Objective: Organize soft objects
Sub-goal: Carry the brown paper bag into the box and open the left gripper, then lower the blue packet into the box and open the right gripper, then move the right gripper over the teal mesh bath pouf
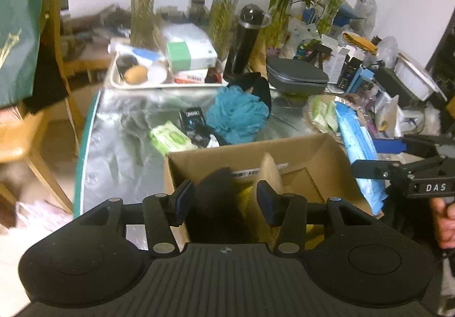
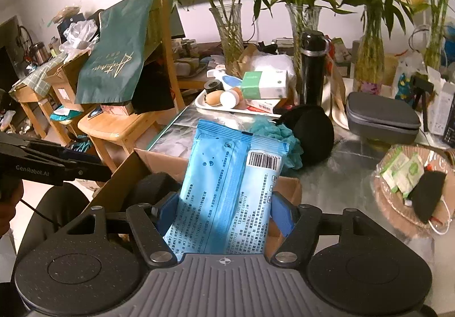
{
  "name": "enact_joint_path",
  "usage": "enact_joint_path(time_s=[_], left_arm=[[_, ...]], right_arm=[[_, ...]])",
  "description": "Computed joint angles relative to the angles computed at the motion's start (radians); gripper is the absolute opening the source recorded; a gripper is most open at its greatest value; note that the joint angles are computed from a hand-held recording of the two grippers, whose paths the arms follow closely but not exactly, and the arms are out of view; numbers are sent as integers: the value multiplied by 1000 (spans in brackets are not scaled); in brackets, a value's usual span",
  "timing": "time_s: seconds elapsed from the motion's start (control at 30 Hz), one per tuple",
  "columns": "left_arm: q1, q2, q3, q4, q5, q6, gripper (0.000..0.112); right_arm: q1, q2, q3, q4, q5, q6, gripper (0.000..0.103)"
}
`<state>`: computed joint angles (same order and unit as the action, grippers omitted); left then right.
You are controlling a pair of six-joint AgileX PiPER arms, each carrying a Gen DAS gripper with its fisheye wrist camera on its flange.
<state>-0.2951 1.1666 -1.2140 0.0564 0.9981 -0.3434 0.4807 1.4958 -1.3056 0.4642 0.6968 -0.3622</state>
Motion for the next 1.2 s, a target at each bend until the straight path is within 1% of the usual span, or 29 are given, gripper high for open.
enact_joint_path(time_s=[0.2, 0.37, 0.4, 0.43, 0.5, 0.6, 0.8, 0.87, 1.2], left_arm=[[-59, -5, 2, 109, 4, -70, 49], [-70, -9, 12, 141, 5, -85, 51], [-70, -8, 13, 143, 5, -84, 54], [-71, -9, 17, 147, 4, -85, 62], [-78, -16, 25, 167, -2, -101, 66], [-74, -22, 31, 172, -4, -100, 69], [-66, -25, 40, 183, -13, -95, 70], [-56, -28, 50, 176, -26, -87, 70], [-33, -34, 86, 191, -83, -94, 70]], right_arm=[[41, 12, -27, -62, -4, 51, 72], [65, 48, -65, -95, 22, 73, 74], [74, 62, -78, -110, 37, 78, 77], [77, 81, -95, -118, 50, 77, 88], [101, 99, -103, -179, 48, 117, 100], [123, 108, -95, -242, 38, 162, 103], [133, 107, -73, -289, 31, 203, 103], [133, 107, -71, -300, 29, 209, 103], [88, 106, -52, -284, -14, 228, 103]])
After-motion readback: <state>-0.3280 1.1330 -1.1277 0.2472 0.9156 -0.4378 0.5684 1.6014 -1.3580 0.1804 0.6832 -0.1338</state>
